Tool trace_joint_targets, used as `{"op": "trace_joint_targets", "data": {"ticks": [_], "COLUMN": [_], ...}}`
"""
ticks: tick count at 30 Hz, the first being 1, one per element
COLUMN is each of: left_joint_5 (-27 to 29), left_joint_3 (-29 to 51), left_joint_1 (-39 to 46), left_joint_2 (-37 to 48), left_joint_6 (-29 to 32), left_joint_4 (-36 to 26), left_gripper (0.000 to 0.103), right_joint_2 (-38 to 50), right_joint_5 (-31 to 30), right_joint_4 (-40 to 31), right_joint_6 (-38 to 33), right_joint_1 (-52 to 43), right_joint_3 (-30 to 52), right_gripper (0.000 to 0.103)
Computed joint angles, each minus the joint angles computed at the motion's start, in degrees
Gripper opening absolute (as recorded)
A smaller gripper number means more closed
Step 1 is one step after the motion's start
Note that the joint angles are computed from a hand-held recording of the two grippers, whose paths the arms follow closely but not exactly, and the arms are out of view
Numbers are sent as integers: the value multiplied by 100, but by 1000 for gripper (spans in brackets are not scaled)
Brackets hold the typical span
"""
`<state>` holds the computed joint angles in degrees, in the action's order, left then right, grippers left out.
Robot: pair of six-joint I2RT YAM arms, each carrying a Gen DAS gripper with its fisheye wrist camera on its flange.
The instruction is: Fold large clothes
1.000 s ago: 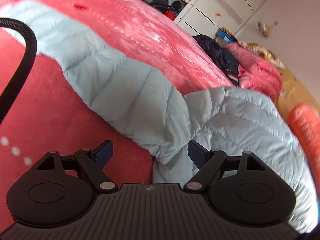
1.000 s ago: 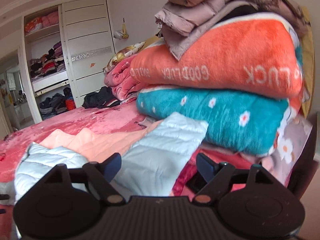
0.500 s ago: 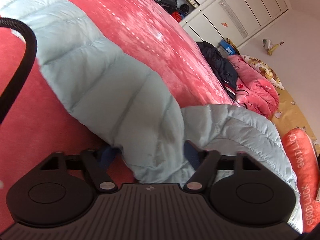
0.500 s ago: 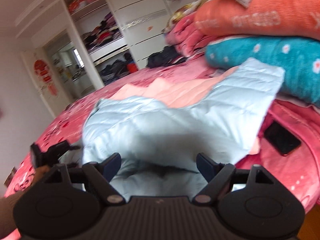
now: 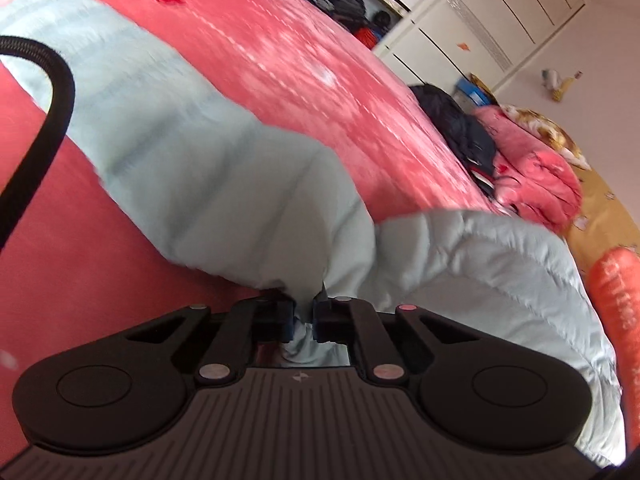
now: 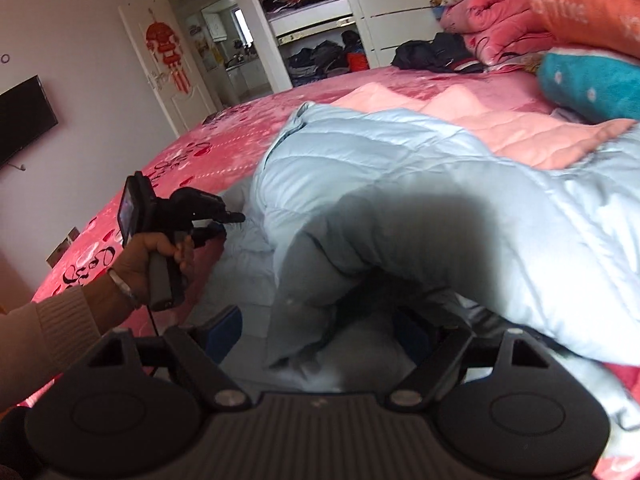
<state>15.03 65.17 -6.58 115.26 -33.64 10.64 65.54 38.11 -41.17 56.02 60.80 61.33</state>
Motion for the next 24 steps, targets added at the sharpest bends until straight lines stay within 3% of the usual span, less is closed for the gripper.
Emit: {"op": "trace_joint_targets", "data": {"ticks": [1,3,6,11,16,21,24], "left_joint_5": [-54,-170,-266,-234,-22,175,228], "left_joint_3": [0,-24,-73,-124,-3,626,1151], "left_joint_1": [49,164,336,865,1724,2833,3432], "left_joint_2": [-38,-132,-258,-454,-594,-381,-115], "left_joint_6": [47,173,319,460,633,1094,1496], "left_joint_4": [-45,-111,-147,-152,-253,-690,-938], "left_gripper": [7,6,6,5,5,5,5], "right_joint_2": [92,336,585,1186,1832,2676,3388], "right_joint_5": [22,-138,-325,-10,-192,-859,-1588], "right_joint_4": [77,-11,-30,-244,183,848,1163], "right_joint_6": [-110,-222,-301,-640,-1245,-1763,-1834], "right_joint_1": [-92,-390,-659,-604,-741,-1027,-1281], "right_joint_3": [27,237,468,1172,1788,2572,3285], "right_gripper": [68,36,20,11,7,6,6]}}
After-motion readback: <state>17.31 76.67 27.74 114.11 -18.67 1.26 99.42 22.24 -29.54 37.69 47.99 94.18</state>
